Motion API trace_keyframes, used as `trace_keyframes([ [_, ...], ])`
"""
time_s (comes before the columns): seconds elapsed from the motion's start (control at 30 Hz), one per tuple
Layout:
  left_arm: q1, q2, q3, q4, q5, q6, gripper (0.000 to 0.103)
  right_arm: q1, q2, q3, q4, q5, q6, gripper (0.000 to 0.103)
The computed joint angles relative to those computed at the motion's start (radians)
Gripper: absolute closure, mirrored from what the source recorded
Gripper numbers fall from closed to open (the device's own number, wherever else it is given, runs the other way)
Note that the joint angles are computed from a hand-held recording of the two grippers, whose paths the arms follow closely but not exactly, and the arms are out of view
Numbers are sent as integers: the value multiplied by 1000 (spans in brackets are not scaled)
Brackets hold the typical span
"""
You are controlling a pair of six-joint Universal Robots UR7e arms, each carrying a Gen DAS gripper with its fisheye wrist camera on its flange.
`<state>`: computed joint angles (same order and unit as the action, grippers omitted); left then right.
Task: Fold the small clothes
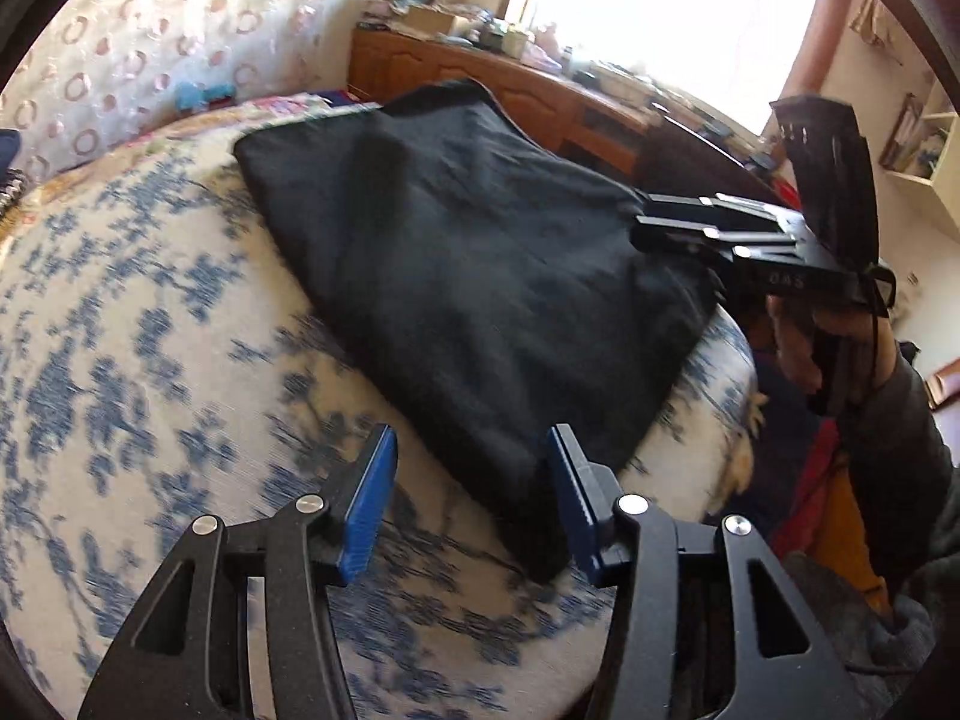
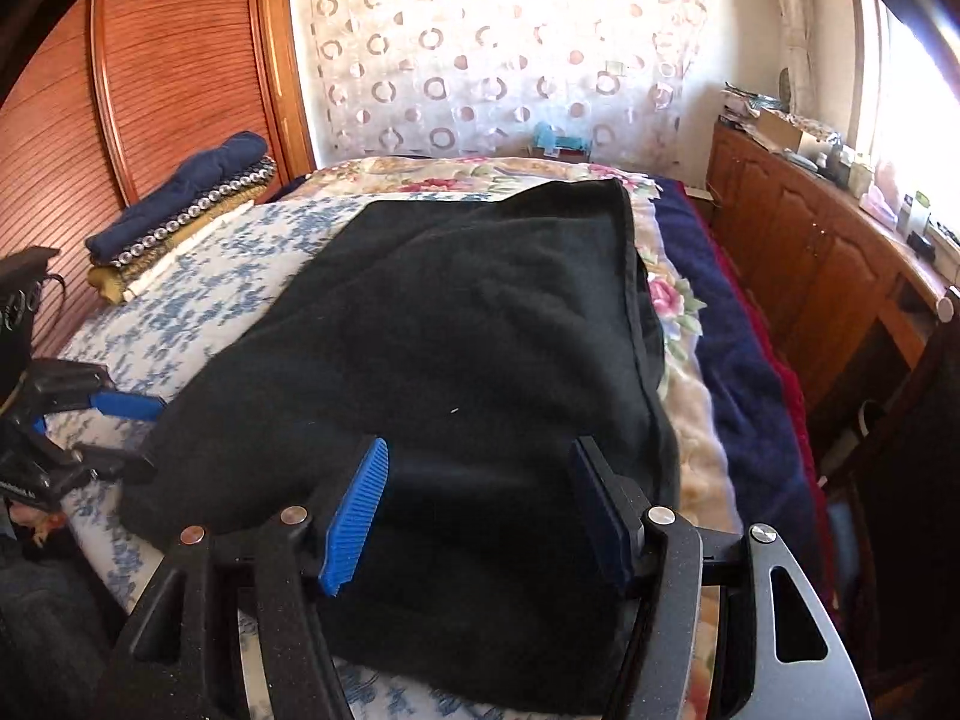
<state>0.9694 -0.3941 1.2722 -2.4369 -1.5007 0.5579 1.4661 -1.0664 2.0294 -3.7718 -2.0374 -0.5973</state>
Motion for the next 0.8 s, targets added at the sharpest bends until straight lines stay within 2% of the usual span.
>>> trace_keyframes([
  [0.03, 0, 4, -6, 22, -5, -1, 61, 9, 6, 6, -12, 0, 1, 39],
  [0.1, -4, 3, 3, 15, -5, 6, 86, 11, 5, 37, -38, 16, 0, 38],
  [0.17, -8, -1, 9, 2, -12, 4, 93, 15, -5, 49, -35, 27, -7, 38],
  [0.3, -24, -16, 13, -51, -57, 0, 95, 21, -9, 79, -50, 60, -76, 33],
  [0.5, -52, -8, -37, -100, -102, -18, 95, 29, 3, 101, -52, 60, -128, 31],
  [0.67, -59, 16, -89, -109, -113, -32, 96, 29, 27, 97, -90, -9, -194, 30],
  [0.8, -52, 38, -131, -101, -117, -47, 96, 1, 33, 79, -106, -62, -199, 30],
])
